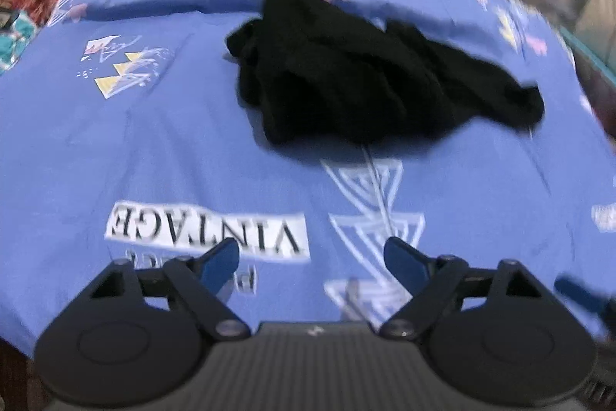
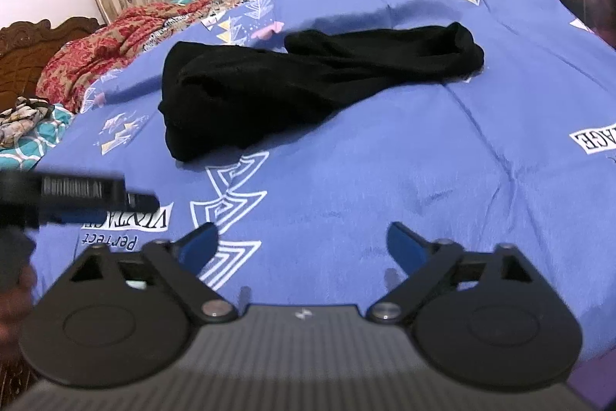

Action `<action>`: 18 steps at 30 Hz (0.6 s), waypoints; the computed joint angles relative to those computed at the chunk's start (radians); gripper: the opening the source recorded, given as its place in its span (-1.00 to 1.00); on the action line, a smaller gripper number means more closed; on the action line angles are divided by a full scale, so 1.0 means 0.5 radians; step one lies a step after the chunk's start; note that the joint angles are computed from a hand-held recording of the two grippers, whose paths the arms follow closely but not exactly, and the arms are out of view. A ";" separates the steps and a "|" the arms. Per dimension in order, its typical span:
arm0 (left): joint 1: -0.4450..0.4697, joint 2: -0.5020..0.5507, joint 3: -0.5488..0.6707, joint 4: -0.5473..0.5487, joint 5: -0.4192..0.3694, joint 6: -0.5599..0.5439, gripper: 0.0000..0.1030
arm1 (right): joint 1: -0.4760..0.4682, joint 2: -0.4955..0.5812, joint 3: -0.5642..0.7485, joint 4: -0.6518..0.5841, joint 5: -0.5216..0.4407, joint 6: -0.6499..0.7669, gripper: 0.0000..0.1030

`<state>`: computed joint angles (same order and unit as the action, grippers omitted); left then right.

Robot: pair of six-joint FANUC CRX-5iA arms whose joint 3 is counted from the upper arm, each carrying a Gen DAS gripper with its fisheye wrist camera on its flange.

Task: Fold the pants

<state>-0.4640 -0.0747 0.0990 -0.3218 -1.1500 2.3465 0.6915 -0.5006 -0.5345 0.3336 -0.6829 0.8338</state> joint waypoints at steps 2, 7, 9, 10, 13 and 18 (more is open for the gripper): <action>0.084 0.009 0.012 0.053 0.073 -0.003 0.66 | -0.004 -0.005 -0.012 0.005 0.023 0.006 0.57; 0.295 0.124 0.084 0.316 0.287 -0.113 0.67 | -0.033 -0.009 -0.027 -0.003 0.074 0.020 0.39; 0.383 0.232 0.132 0.493 0.322 -0.181 0.67 | -0.048 0.001 -0.027 0.010 0.076 0.004 0.39; 0.402 0.288 0.170 0.527 0.318 -0.171 0.62 | -0.057 0.009 -0.023 0.013 0.072 -0.004 0.39; 0.450 0.420 0.222 0.608 0.363 -0.143 -0.02 | -0.090 0.036 -0.007 0.017 0.062 -0.012 0.39; 0.491 0.279 0.005 0.756 0.553 -0.261 -0.65 | -0.216 0.136 0.063 0.079 0.132 0.046 0.39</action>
<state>-0.2183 0.0648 0.1016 0.0565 -0.8734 2.2158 0.5837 -0.4328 -0.5029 0.3729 -0.6168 0.8570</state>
